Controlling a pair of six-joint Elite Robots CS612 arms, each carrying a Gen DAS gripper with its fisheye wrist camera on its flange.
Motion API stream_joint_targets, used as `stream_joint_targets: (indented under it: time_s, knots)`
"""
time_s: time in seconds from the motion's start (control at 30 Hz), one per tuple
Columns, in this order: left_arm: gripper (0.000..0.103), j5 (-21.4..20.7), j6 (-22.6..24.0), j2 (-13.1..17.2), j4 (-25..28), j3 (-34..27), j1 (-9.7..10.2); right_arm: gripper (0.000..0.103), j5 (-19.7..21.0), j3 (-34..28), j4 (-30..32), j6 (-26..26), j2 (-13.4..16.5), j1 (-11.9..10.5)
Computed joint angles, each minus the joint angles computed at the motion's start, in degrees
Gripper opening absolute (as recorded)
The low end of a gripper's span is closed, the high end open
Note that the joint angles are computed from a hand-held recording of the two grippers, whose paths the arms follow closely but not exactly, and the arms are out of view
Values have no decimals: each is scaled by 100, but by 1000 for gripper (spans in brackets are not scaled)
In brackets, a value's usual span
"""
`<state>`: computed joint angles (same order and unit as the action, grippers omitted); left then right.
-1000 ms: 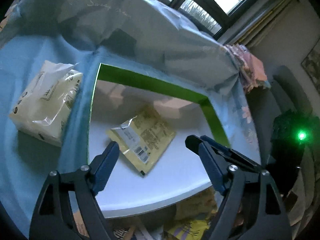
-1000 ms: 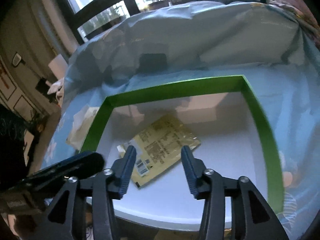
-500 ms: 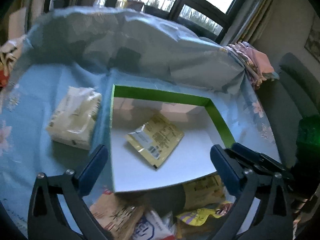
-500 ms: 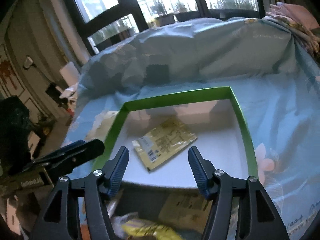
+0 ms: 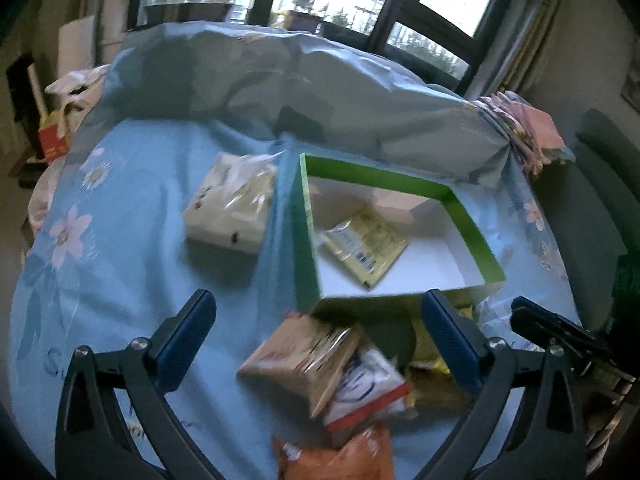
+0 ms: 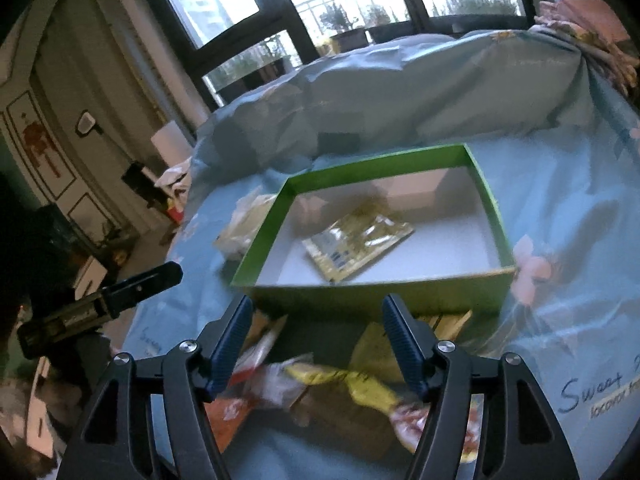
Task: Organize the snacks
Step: 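Lower the right gripper onto the orange triangular bag and grasp it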
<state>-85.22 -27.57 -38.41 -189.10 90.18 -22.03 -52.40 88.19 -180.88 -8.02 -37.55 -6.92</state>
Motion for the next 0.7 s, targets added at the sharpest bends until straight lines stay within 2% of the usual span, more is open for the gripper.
stream_joint_targets:
  time_s: [0.17,0.4,0.7]
  knots:
    - [103,64,-12,-100,-110,304,-38,68,210,169,154,-192,-41,15]
    - [103,-64,32,-171,-115,637,-65,68,412,355,705,-689,-77,76]
    - [103,-363,123,-182,-75,865,-99,68,725,481,1078,-786,-50,63]
